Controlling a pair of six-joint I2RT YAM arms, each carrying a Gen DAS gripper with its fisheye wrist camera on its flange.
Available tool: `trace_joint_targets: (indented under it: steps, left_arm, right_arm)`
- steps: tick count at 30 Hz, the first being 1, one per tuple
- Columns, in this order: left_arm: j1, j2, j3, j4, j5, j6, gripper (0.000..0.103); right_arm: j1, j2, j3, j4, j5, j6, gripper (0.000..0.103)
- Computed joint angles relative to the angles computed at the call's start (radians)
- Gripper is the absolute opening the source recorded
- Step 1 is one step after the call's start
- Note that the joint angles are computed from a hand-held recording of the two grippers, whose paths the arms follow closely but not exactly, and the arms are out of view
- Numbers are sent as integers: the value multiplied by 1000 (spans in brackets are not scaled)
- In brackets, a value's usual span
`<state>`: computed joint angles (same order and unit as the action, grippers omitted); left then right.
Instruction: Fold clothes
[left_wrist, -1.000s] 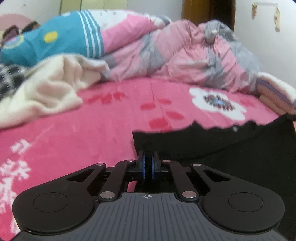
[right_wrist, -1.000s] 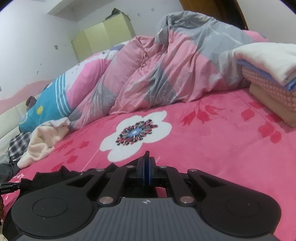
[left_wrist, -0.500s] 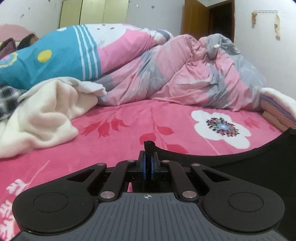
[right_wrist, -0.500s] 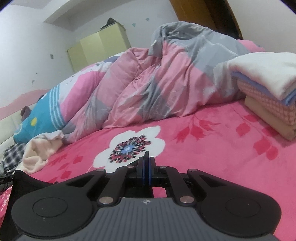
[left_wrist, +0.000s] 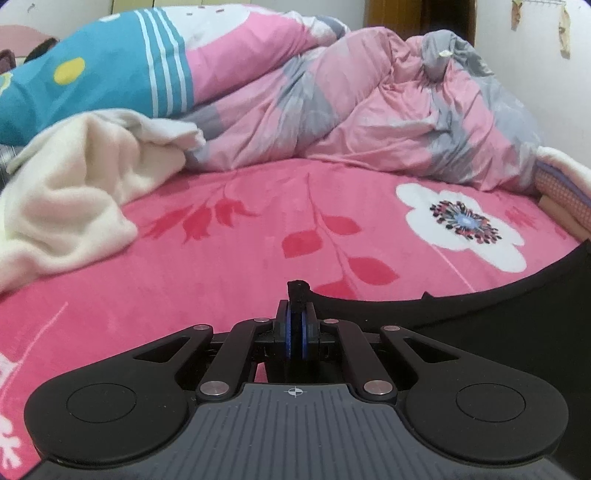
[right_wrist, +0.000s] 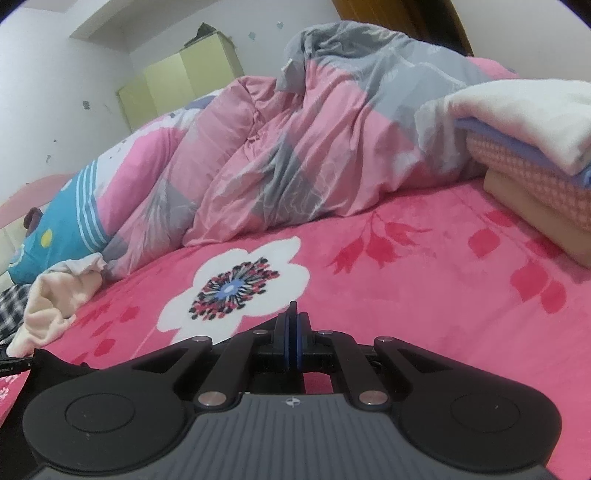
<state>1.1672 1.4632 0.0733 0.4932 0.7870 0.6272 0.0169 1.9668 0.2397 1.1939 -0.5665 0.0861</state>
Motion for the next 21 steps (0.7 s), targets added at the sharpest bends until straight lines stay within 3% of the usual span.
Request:
trace_joint_targets:
  steps: [7,12,16,20,21]
  left_arm:
    - [3,24,21,7,14,-23,3]
    - [-54,132,23,130,-50,-55,4]
    - [-91,215,49,168,-103,-67,8]
    - [-48,115,87,-15,-97,-101,32]
    - [-26,71,90,-71,-96,-109,40]
  right_arm:
    - [2,29,21,8,5,-1,3]
    - [9,105,68,3,17,9,3]
    - [5,133,130,-114,9,-2,4]
    - [-28,83,145,-244,-16,8,12]
    - [-51,62,123,-247,-29,14,20]
